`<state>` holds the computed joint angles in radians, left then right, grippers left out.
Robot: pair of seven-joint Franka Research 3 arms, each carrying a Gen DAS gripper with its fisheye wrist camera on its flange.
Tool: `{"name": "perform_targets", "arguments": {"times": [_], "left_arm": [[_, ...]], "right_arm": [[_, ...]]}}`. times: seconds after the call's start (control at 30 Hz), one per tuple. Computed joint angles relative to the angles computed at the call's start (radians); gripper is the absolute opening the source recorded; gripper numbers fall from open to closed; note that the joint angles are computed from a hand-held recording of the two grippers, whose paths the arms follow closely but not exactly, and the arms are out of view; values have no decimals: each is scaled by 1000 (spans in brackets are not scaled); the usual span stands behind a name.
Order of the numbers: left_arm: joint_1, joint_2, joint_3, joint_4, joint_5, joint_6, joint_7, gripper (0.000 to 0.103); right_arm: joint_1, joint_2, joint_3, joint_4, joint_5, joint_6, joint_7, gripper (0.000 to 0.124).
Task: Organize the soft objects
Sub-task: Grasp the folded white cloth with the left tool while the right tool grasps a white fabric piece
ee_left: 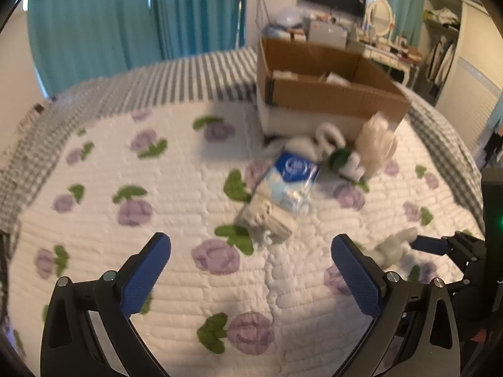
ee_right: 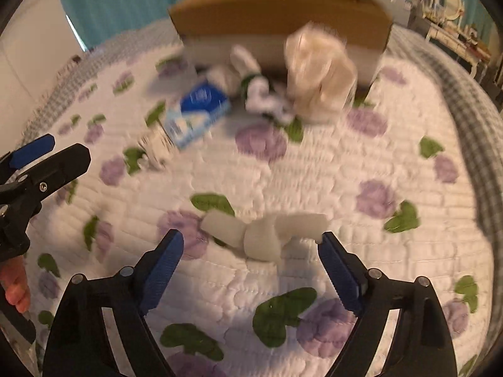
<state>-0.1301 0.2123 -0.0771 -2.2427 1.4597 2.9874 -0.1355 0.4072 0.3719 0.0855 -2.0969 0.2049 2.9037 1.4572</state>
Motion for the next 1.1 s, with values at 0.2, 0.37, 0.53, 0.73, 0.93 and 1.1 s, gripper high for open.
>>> {"name": "perform_targets", "arguments": {"times": [0.2, 0.37, 0.53, 0.73, 0.93, 1.1], "left_arm": [[-3, 75, 17, 42, -33, 28, 59, 103], [-27, 106, 40, 81, 13, 45, 29, 102], [-24, 155, 39, 123, -50, 49, 102, 87], [-29, 232, 54, 170, -222, 96, 258, 68], [-45, 253, 59, 174, -364, 99, 409, 53], [-66, 219, 78, 128, -457, 116, 486, 51]], "right_arm": [[-12, 49, 1, 54, 14, -19, -2, 45], [-37, 56, 22, 79, 51, 34, -39, 32], [-31, 80, 7, 121, 42, 74, -39, 32], [-75, 108, 55, 149, 90, 85, -98, 32], [-103, 128, 86, 164, 144, 78, -142, 32], [-113, 107, 98, 144, 178, 87, -170, 32]]}}
